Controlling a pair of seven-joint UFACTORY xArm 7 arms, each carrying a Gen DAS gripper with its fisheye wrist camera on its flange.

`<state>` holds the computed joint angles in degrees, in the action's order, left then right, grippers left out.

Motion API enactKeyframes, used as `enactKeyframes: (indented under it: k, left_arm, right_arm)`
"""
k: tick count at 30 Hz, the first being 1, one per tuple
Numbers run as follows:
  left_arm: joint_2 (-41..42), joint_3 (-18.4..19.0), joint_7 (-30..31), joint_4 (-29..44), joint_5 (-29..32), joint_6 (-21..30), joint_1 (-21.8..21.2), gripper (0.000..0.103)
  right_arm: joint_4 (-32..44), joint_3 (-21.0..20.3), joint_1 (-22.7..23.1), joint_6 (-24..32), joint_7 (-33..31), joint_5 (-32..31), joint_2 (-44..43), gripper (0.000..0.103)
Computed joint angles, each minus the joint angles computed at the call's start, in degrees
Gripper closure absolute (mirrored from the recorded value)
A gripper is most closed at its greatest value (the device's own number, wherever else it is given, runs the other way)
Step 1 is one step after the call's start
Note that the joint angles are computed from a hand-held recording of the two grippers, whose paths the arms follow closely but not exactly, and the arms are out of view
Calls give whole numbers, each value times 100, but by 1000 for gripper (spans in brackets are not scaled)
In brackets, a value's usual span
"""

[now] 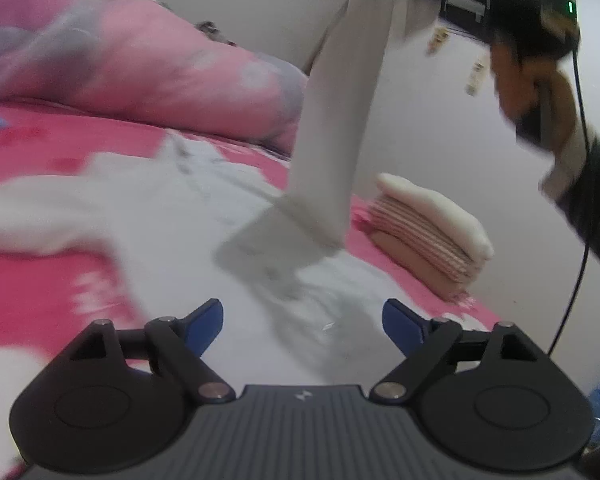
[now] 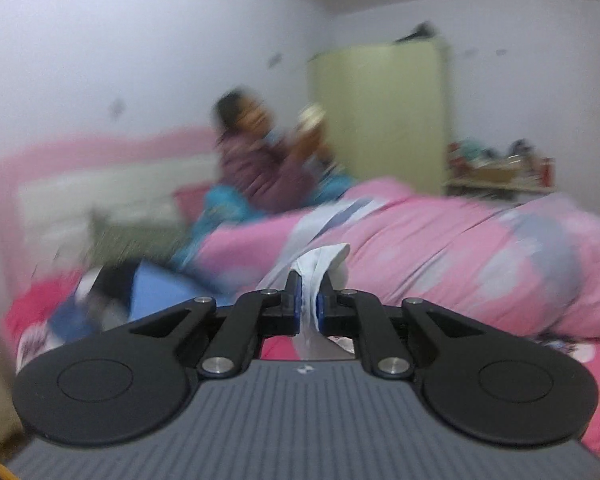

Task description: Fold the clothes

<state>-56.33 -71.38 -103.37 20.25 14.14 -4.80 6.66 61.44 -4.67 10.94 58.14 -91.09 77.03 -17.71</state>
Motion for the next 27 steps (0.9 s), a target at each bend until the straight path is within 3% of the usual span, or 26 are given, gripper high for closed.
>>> enactKeyframes:
  k: [2,4,5,7,9,11,13,15,20,24,27]
  left_arm:
    - [-19,344,-80,-225,-94,721,-871,14]
    - [63,497,-228,-253,-85,1238,-1327,14]
    - [116,539,-309,-240,-75,1450,-1482,14]
    - [185,536,-494,-206,-26,1703,-1643,14]
    - [274,541,-614,-159,70,1907,-1725,14]
    - [409,548,-674,-82,208,2065,-1710,14]
    - [546,561,-691,3,389,2164,-1615,14]
    - [635,547,-720,136,585,2315,-1452,14]
    - [776,589,-517,520,1137,2788,-940,14]
    - [1363,606,492,1140,1830,3094,-173,14]
    - [2225,493,1314,1714,2204,3293,502,14]
  right_arm:
    - [-475,174,82,23,-165,-331,-227,95]
    - [-1162,363,209,-118,-245,-666,-551,94]
    - [-1414,481,279,-307,-237,-846,-608,92]
    - [-1859,723,450,-767,-164,-1155,-642,77]
    - [-2191,902,613,-1272,-45,-1290,-592,75]
    - [-2377,614,722,-1147,26,-1114,-721,72]
    - [-2447,159,707,-782,114,-830,-908,56]
    - [-2545,-298,525,-369,162,-533,-1128,48]
    - [-2769,-1283,-378,845,598,-570,-1305,48]
    - [-3296,-1460,-1172,877,581,-853,-1429,48]
    - [-3657,-1488,-1536,748,590,-720,-1317,48]
